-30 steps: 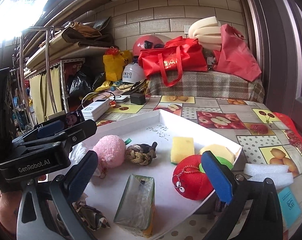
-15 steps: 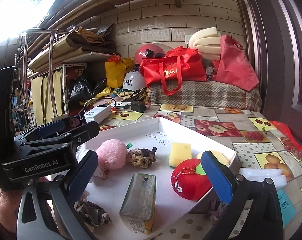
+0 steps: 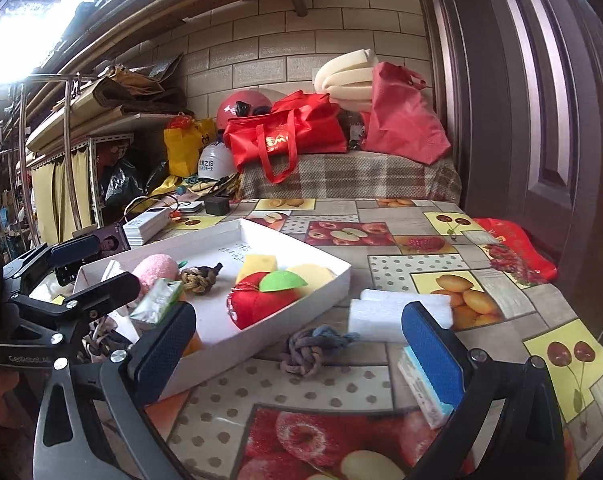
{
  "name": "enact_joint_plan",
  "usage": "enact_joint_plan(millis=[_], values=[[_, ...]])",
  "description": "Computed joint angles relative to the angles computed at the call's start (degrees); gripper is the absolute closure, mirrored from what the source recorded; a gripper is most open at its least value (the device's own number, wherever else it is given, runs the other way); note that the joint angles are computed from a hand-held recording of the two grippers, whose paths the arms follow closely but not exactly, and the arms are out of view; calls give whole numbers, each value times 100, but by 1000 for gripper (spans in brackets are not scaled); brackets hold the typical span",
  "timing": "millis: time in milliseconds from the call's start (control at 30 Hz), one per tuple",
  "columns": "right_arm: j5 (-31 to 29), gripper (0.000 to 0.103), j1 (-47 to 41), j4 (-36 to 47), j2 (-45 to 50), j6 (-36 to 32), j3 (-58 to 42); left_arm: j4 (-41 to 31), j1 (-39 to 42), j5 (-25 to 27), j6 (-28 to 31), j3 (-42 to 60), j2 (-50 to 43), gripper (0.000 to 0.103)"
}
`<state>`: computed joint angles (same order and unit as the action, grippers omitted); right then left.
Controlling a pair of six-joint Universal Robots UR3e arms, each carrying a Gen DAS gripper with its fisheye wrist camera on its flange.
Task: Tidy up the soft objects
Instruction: 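Grasp the blue tissue pack with the right tool while the left tool reaches for the grey rope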
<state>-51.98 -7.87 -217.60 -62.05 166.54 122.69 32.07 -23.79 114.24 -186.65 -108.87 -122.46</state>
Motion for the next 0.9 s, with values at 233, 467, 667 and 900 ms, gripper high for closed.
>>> enact_joint_plan(millis=[233,467,667,900], values=[[-544,0,-628,2647,-275,-998,-803,-1272,-194,-981,12,859,-138,0],[-904,27,-299,5005,28,-1802,-1985,-2985,-586,-1168,101,2867,-998,0],[-475,53,-625,5171,-11,-1633,-1954,-3367,-656,-1165,14,3730,-1446,0],[494,53,-1268,5773,132,-1170,-2179,-5003,-481,-1236,133,5953,-2469,0]])
